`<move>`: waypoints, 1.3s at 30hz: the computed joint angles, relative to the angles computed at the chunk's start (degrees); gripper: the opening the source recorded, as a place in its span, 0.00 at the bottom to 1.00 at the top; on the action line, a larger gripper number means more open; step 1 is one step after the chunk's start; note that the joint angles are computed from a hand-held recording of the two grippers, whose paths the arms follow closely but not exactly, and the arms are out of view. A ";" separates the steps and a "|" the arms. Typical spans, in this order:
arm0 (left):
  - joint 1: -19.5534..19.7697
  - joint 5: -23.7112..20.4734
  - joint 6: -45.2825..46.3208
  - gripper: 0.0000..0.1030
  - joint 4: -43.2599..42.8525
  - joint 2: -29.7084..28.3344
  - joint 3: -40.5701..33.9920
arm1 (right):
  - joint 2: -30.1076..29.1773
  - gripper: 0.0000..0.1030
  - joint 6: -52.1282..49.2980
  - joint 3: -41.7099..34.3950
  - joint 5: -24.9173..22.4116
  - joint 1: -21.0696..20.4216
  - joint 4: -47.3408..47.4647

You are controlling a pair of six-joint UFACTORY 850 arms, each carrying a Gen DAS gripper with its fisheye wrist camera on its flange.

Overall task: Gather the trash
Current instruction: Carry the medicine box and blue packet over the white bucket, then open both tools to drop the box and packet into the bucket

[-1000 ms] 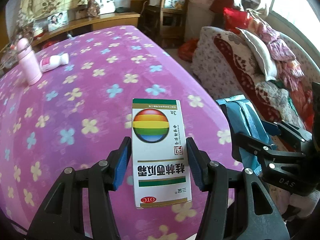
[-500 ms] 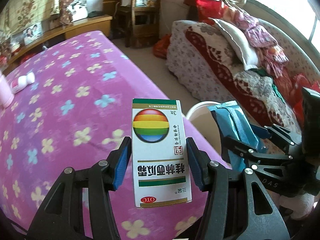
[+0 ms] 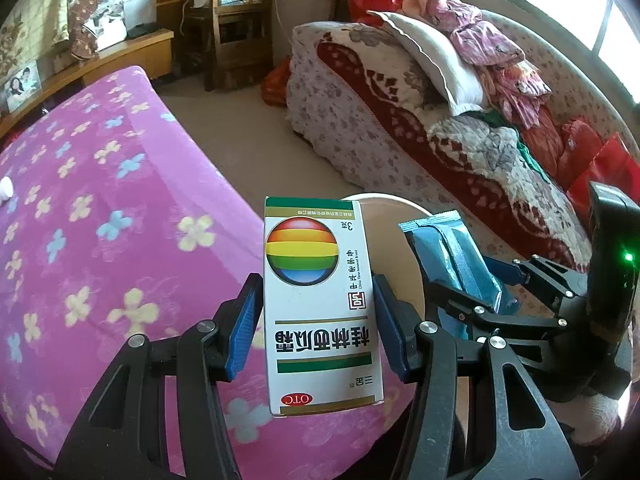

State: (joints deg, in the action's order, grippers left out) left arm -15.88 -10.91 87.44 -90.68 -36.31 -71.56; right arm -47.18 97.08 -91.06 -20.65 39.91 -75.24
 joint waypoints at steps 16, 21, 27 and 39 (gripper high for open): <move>-1.61 -3.22 -4.22 0.52 3.62 -4.67 -5.35 | -0.28 0.57 2.83 2.16 0.96 -2.67 0.18; -0.83 -6.79 -1.71 0.52 0.80 -5.67 -6.15 | -1.03 0.62 0.83 1.46 0.64 -3.14 2.81; -0.49 -6.32 12.11 0.60 -13.56 -4.68 -4.27 | -1.36 0.71 0.50 1.47 1.57 -3.75 5.12; -0.44 -2.44 36.91 0.61 -37.54 -0.94 1.03 | -0.35 0.71 9.61 2.42 -0.16 -1.27 -4.49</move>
